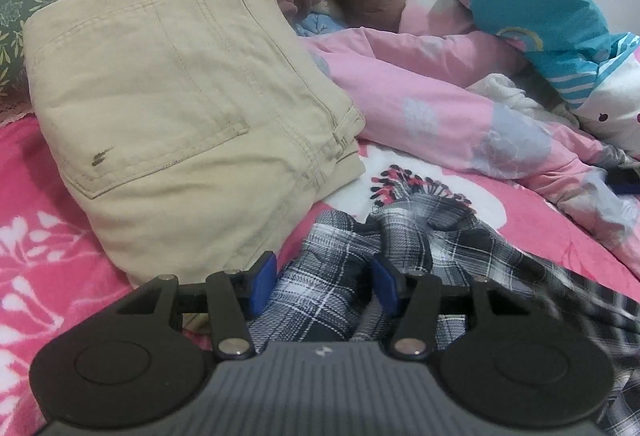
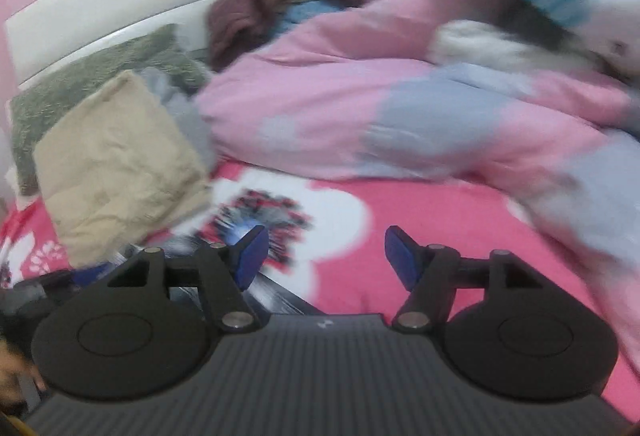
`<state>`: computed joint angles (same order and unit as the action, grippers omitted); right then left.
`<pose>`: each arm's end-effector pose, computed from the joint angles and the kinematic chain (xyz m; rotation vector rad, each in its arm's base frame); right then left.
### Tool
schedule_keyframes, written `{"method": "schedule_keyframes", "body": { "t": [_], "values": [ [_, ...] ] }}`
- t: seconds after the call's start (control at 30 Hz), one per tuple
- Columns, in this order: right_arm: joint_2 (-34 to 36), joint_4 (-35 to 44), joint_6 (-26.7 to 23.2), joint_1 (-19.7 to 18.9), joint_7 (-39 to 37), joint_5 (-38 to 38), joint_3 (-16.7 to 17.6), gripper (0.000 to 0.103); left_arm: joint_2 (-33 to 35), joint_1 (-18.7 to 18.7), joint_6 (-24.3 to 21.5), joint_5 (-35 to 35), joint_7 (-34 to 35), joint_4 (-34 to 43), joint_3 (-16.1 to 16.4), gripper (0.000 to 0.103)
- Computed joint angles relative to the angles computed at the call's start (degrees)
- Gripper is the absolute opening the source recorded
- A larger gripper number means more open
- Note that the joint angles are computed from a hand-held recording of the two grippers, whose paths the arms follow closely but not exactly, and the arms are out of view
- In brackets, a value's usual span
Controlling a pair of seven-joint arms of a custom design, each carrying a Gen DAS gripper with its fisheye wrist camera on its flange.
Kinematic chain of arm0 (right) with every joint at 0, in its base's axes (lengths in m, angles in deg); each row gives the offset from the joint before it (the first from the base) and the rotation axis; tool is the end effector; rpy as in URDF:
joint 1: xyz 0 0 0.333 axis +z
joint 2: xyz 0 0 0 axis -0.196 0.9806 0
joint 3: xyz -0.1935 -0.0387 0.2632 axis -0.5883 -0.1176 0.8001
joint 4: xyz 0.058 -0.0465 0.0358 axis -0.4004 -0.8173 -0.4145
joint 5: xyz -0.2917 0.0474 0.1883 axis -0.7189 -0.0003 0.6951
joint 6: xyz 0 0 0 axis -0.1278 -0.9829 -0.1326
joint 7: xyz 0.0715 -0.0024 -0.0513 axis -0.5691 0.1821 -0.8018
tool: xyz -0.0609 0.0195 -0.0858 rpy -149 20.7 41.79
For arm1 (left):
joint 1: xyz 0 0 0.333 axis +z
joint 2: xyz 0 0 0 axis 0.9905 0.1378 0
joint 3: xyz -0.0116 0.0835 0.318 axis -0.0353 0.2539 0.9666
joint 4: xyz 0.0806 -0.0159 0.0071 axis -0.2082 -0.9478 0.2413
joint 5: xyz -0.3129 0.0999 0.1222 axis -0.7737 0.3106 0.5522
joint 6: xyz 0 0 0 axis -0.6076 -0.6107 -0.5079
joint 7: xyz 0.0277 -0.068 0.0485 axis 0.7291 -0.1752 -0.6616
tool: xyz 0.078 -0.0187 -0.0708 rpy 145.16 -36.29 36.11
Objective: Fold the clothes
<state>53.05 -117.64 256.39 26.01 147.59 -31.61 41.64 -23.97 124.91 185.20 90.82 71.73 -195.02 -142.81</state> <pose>0.5167 0.3803 0.5199 -1.9102 1.2019 -0.4513 0.3456 -0.3014 0.4246 -1.9181 1.2729 -0.9375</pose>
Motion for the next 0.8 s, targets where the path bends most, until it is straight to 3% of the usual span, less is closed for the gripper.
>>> {"method": "schedule_keyframes", "body": {
  "t": [0.03,0.1,0.17,0.23,0.27,0.43,0.5,0.8],
  "values": [
    [-1.1,-1.7,-0.6,0.7,1.3,-1.8,-1.7,0.063,0.0,-0.1,-0.2,0.0,0.0,0.0,0.0,0.053],
    [-1.8,-3.5,-3.8,-0.5,-0.7,-2.2,-0.7,0.060,0.0,-0.4,-0.5,0.1,0.0,0.0,0.1,0.053],
    [-2.1,-5.1,-6.2,-1.3,-2.1,-4.3,0.1,0.048,0.1,-0.3,-0.7,0.2,0.0,0.1,0.1,0.053],
    [-2.0,-6.8,-5.4,-3.4,-6.9,-3.9,3.0,0.039,0.1,-0.1,-0.9,0.4,-0.1,0.2,-0.1,0.053],
    [-1.6,-6.9,-5.1,-2.9,-7.2,-5.0,2.8,0.033,0.2,0.1,-1.0,0.4,-0.1,0.4,-0.3,0.053],
    [2.4,-3.9,-7.7,1.2,-3.8,-12.8,-1.8,0.021,0.3,0.2,-1.1,0.6,-0.1,0.5,-0.4,0.053],
    [3.0,-3.5,-6.3,2.2,-2.0,-15.1,-3.2,0.001,0.2,0.3,-0.9,0.6,-0.3,0.4,-0.4,0.053],
    [8.2,2.9,-2.8,10.3,17.1,-27.7,-15.8,0.000,0.1,0.8,-0.8,0.6,-0.3,0.5,-0.8,0.053]
  ]
}}
